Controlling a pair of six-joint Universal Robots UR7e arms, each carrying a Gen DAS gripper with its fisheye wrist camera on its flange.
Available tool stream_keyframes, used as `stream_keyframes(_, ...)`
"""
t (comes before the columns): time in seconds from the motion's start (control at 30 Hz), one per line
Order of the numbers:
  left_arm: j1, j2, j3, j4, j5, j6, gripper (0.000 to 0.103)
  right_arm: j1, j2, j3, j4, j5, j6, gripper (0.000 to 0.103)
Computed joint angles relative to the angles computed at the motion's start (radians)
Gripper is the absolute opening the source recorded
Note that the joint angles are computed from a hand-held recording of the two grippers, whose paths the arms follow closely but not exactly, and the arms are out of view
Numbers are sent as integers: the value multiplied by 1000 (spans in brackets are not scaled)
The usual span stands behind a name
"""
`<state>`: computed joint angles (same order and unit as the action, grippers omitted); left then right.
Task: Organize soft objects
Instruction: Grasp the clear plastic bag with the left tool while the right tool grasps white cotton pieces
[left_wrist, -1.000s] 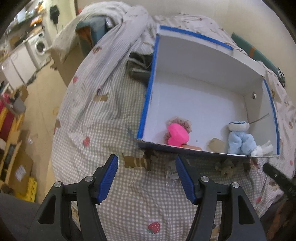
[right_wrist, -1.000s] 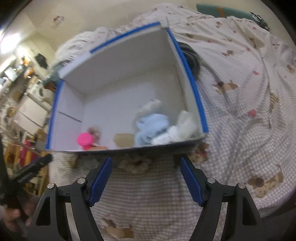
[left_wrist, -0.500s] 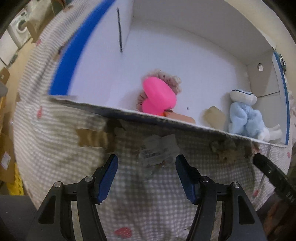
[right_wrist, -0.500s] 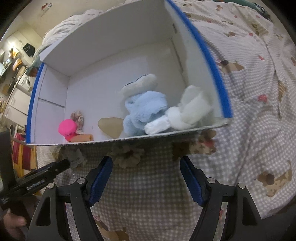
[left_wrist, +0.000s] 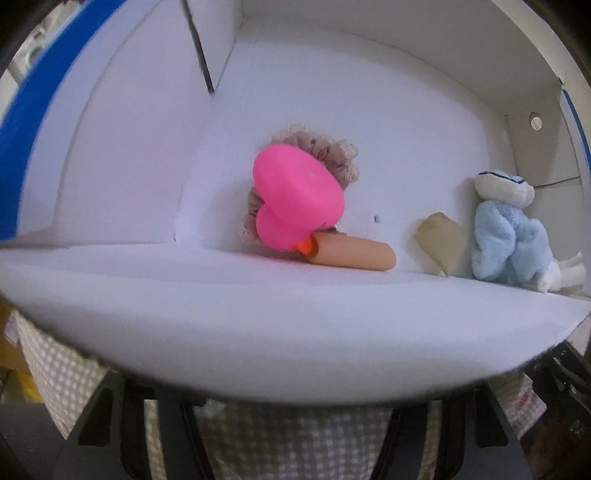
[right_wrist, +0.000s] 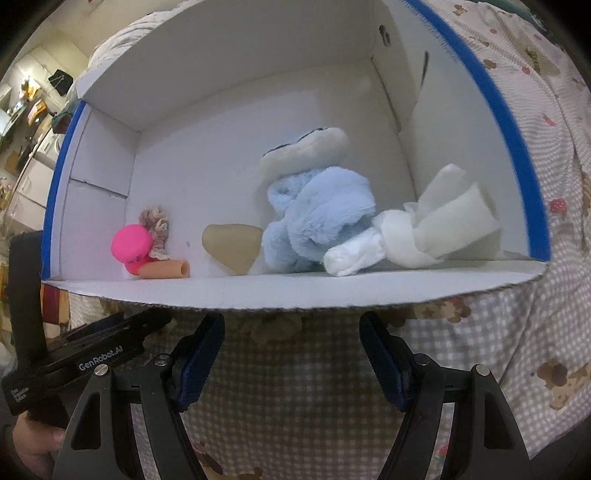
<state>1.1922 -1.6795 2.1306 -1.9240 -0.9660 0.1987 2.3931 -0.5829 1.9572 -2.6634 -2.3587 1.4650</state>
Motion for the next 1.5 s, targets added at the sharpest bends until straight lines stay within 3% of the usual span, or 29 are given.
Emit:
stream_keyframes(0.17,-33,-3,12,25,2,-18,22,-11,19,-18,-15,-1,-25,79)
stream_keyframes(0.4,-44,-32,-20,93,-33,-46,18,-24,28,-26,-33,0,-50,79)
stream_keyframes(0.7,-139,-186,-4,101,16,7,12,-63,72,-67,-64,6,-115,79)
stream_keyframes(0.87,-134,-215,-8,139,10,12,12,-95,108,-104,-50,20,-154,79)
stream_keyframes(0.93,-122,-195,-2,101,14,28,12,-101,119,-119,-43,14,-172,79)
stream_keyframes(0.97,-111,-172,-8,79,13,37,12,-102,125,-131,-30,7,-180,76)
stream_keyframes(1.0,-119,-173,-7,88,13,22,12,-102,129,-141,-12,1,-188,60)
stream_keyframes(1.1,-101,-172,-11,83,12,35,12,-106,137,-155,-5,2,-215,32)
stream_keyframes(1.2,-102,-175,-11,88,10,26,12,-100,142,-169,8,-12,-234,20)
stream_keyframes(1.27,-104,-179,-11,91,10,22,12,-92,144,-176,14,-25,-239,14)
stream_keyframes(1.5,-102,-189,-25,93,10,23,12,-54,142,-177,-2,-40,-229,13)
